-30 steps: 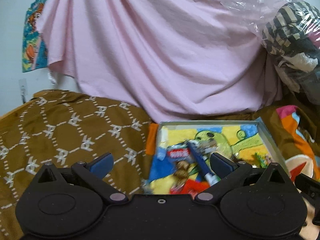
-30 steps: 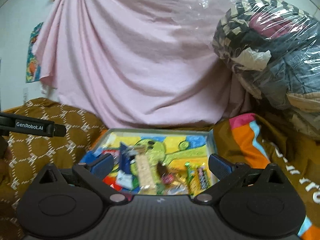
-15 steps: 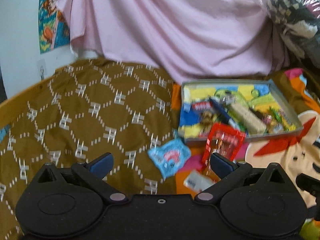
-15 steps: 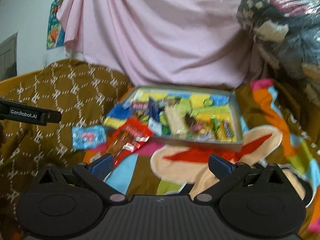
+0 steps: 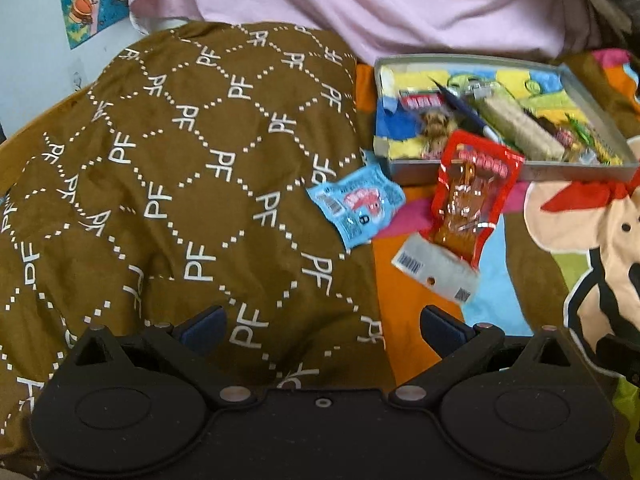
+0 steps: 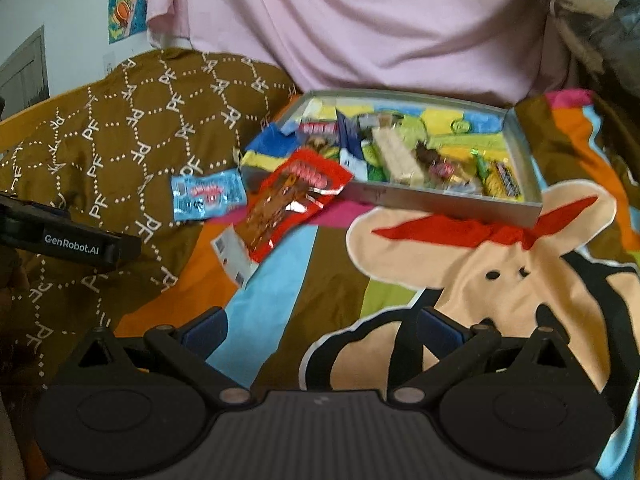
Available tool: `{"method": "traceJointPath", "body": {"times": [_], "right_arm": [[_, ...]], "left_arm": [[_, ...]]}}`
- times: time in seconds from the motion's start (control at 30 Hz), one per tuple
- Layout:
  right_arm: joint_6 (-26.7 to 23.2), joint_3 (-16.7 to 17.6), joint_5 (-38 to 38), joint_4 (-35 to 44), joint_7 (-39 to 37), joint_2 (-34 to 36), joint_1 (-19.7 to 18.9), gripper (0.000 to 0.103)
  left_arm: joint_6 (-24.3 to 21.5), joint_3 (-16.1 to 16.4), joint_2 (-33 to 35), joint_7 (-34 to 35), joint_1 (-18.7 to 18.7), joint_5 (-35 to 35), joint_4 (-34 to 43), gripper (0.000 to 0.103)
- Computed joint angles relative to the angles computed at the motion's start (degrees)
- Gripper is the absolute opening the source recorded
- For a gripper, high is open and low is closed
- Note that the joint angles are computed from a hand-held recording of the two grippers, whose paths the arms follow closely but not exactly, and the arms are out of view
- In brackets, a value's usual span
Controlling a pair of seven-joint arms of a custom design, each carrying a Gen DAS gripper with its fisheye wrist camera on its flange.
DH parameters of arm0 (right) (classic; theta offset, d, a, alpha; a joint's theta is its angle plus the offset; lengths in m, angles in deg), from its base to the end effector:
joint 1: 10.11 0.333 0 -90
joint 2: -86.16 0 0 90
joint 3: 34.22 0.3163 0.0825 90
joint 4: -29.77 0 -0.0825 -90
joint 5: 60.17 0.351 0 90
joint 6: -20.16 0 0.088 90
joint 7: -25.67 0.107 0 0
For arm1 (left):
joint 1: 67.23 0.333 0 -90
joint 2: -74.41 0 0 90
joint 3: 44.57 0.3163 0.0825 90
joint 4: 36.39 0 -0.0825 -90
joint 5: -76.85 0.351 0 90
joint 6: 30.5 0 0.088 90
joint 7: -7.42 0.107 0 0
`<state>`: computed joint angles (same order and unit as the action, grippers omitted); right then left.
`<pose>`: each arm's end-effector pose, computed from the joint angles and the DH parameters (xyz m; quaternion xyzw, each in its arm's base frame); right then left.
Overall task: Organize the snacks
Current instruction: 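Withdraw both tools from the tray toward the blue and red packets, then grasp the red spicy strip packet with the right tool while the left tool grasps the blue candy packet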
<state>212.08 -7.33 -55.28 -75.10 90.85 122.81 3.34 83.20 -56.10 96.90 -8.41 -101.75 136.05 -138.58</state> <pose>0.5578 0.3827 0.3467 -0.8271 0.3241 -0.1784 0.4232 0.4741 -0.3973 0.3653 -0.7915 0.4578 -0.1413 0.3794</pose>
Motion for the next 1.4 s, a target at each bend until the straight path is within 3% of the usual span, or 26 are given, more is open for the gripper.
{"method": "traceJointPath", "body": {"times": [0.63,0.8,1.4], "right_arm": [[-8.22,-5.12,7.74,7.20,-3.31,3.37,6.28,0.103],[-9.65,-6.00,8.97,9.97,-4.73,4.73,7.65,0.103],[-14.24,-12.12,10.72,26.12,-5.11,12.80,15.07,0.103]], "left_arm": [[2.78,1.42,1.30,2.48,2.23,-3.40,0.60,0.102],[2.51,2.35,1.38,2.06,2.21,0.54,0.74,0.102],[11.04,4.98,1.03,1.27,6.21,16.69,-2.07,0.102]]}}
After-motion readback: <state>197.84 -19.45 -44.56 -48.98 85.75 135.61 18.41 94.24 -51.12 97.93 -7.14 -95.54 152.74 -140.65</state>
